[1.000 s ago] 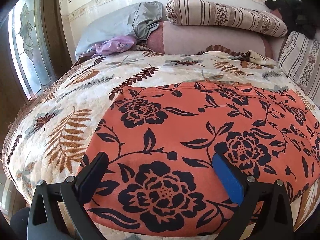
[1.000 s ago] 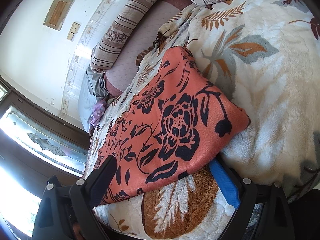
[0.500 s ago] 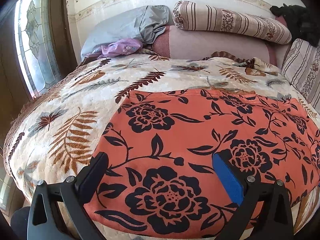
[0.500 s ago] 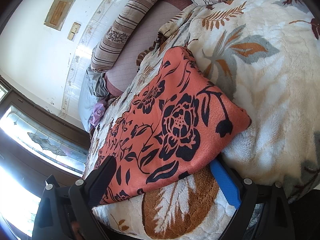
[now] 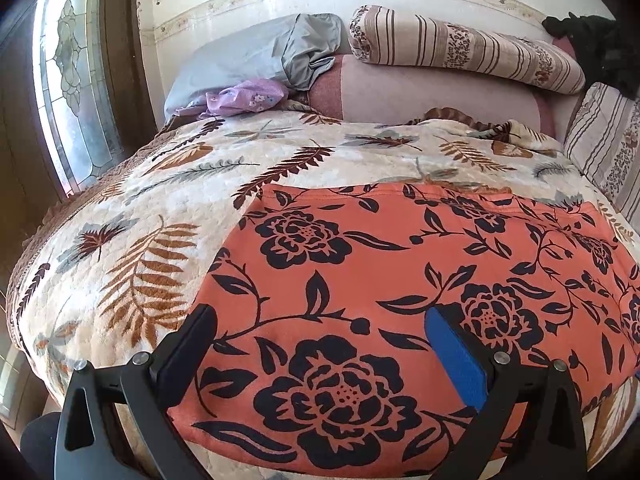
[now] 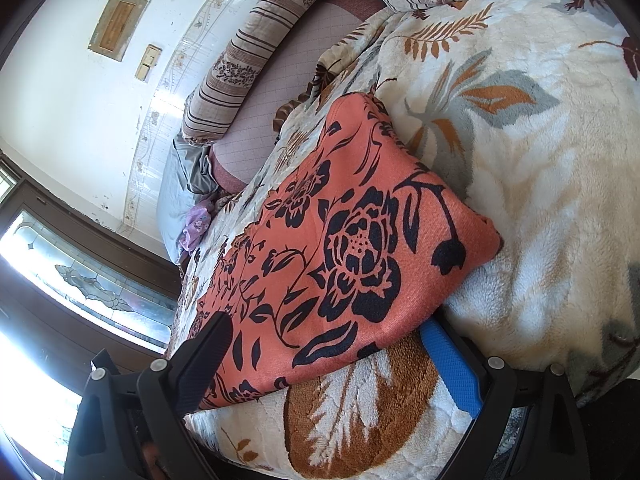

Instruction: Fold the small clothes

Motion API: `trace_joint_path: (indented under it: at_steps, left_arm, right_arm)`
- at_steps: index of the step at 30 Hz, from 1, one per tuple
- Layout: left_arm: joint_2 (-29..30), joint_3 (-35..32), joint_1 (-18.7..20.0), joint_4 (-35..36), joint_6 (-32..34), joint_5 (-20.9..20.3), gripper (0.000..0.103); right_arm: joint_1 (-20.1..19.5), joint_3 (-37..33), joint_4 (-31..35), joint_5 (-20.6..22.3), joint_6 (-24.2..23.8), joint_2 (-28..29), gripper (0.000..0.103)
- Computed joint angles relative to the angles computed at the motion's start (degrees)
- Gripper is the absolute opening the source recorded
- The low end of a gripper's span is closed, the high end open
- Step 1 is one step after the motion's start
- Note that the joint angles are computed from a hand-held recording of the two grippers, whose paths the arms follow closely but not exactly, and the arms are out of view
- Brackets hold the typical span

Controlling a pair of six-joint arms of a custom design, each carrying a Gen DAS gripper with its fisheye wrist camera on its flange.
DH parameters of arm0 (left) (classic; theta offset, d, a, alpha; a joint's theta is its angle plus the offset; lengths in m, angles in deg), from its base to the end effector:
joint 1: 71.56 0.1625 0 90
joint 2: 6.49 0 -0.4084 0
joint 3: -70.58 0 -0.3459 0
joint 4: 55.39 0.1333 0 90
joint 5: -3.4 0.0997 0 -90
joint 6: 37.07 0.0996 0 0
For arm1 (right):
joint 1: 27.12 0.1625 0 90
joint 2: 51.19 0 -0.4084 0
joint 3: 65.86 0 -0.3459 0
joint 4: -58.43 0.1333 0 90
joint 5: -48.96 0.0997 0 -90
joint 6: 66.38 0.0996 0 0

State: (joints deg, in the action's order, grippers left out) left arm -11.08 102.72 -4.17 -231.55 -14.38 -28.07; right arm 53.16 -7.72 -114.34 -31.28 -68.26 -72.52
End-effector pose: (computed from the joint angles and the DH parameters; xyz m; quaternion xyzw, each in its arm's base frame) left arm -0.1100 -0.8317 0.0932 0.0721 0.7942 -0.4267 0.4266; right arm 0.0134 -0.8111 0.1072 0.0296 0.9174 -0.3949 0.0386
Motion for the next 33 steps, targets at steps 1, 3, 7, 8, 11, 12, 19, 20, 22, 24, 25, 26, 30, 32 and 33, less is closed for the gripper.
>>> trace_joint_path:
  at_steps: [1,3,7,8,11,12,19,20,22,24,25,26,30,32,33]
  left_arm:
    - [0.1,-0.1,0.0,-0.1,0.0,0.0,0.103]
    - [0.0,-0.2,0.1,0.2,-0.3,0.1,0.103]
    - [0.0,-0.2,0.1,1.3,-0.9,0.3,0.103]
    - [0.0,-0.1,0.1,1.3,-0.9,0.3,0.103]
    - [-0.1,0.0,0.1,1.8,-1.3,0.3,0.103]
    - [-0.2,0.1,0.2,2.1,-1.6,0.3,0.103]
    - [-0.6,0.6,0.3,3.3,-3.0,0.4,0.103]
    - [-0.7,0.8,0.3,3.3,-3.1,0.4,0.103]
    - [-0.8,1.0,0.3,3.5,-3.3,0.4,0.103]
    - [-0.8,1.1,0.3,3.9,-3.5,0.4,0.103]
    - [-0.8,1.1,0.3,4.2,-3.7,0.5,0.103]
    - [-0.8,1.1,0.3,4.5,-3.8,0.5,0.103]
    - [-0.7,1.0,0.2,4.6,-3.7,0.6,0.103]
    - [-0.7,1.0,0.2,4.5,-3.7,0.7,0.103]
    - [-0.7,1.0,0.2,4.3,-3.7,0.7,0.103]
  right_arm:
    - [0.0,0.0,0.0,0.0,0.0,0.0,0.096]
    - [0.0,0.0,0.0,0.0,0.0,0.0,0.097]
    - [0.0,0.0,0.0,0.0,0.0,0.0,0.097]
    - [0.0,0.0,0.0,0.0,0.0,0.0,0.097]
    - [0.0,0.0,0.0,0.0,0.0,0.0,0.097]
    - [0.0,0.0,0.0,0.0,0.0,0.0,0.097]
    - [0.0,0.0,0.0,0.0,-0.1,0.0,0.097]
    - [0.0,0.0,0.0,0.0,-0.1,0.0,0.097]
    - [0.0,0.0,-0.1,0.0,-0.1,0.0,0.097]
    - [0.0,0.0,0.0,0.0,-0.1,0.0,0.097]
    - [0.0,0.0,0.0,0.0,-0.1,0.0,0.097]
    - [0.0,-0.1,0.0,0.0,-0.1,0.1,0.097]
    - [0.0,-0.1,0.0,0.0,-0.2,0.0,0.097]
    - [0.0,-0.1,0.1,0.0,-0.2,0.0,0.097]
    - [0.0,-0.1,0.1,0.0,-0.2,0.0,0.097]
